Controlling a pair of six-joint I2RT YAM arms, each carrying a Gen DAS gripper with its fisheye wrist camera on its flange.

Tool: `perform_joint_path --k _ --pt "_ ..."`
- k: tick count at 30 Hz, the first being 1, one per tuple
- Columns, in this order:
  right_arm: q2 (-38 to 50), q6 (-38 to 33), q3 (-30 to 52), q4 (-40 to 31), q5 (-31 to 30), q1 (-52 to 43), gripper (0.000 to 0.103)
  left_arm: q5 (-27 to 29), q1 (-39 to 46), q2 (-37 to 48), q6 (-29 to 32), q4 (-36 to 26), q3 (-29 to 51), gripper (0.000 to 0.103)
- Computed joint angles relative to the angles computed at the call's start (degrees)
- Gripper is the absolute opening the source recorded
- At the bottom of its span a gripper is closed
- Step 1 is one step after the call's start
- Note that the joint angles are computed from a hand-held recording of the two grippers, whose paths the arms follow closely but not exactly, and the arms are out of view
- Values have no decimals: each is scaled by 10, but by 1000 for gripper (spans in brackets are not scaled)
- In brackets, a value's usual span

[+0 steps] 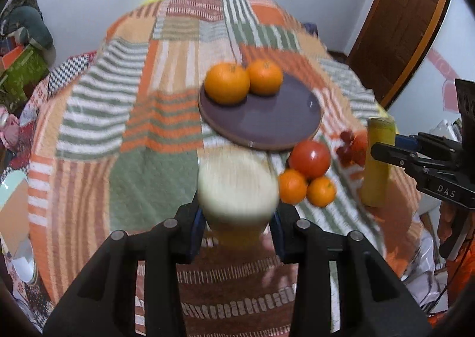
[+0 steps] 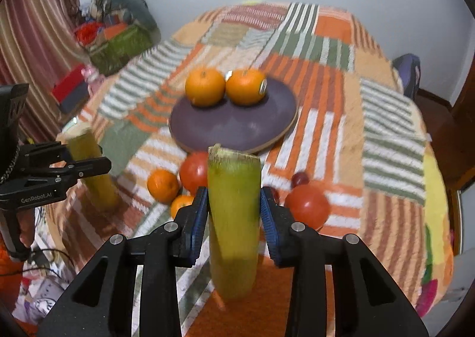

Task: Organize fruits
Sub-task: 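Carry the corn cob with the left gripper while the right carries the zucchini onto the plate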

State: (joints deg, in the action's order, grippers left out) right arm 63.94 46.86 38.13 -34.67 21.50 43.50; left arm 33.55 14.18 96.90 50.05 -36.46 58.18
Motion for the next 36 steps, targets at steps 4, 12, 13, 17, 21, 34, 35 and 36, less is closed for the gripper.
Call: perform_joint_path --k 4,12,13,17,21,34,35,36 --pt "-22 -10 14 -17 23 -4 31 30 -4 -30 -11 -16 14 38" --pt "-31 -55 33 -1 37 -41 31 51 -39 -45 -58 -2 35 38" --pt "-32 -61 34 1 37 -45 31 50 -45 -42 -64 2 37 38" --pt "-20 -89 41 20 30 -67 31 45 -67 -32 -84 13 46 38" --pt "-3 -118 40 43 12 -98 31 37 -91 -17 -99 21 54 38" --pt "82 -189 40 105 -52 -184 31 2 -179 73 -147 52 93 38" --pt "94 -194 44 108 -51 -186 31 1 -183 80 -147 50 98 38" --pt "102 -199 48 112 -48 -185 31 1 -187 88 -147 47 104 38"
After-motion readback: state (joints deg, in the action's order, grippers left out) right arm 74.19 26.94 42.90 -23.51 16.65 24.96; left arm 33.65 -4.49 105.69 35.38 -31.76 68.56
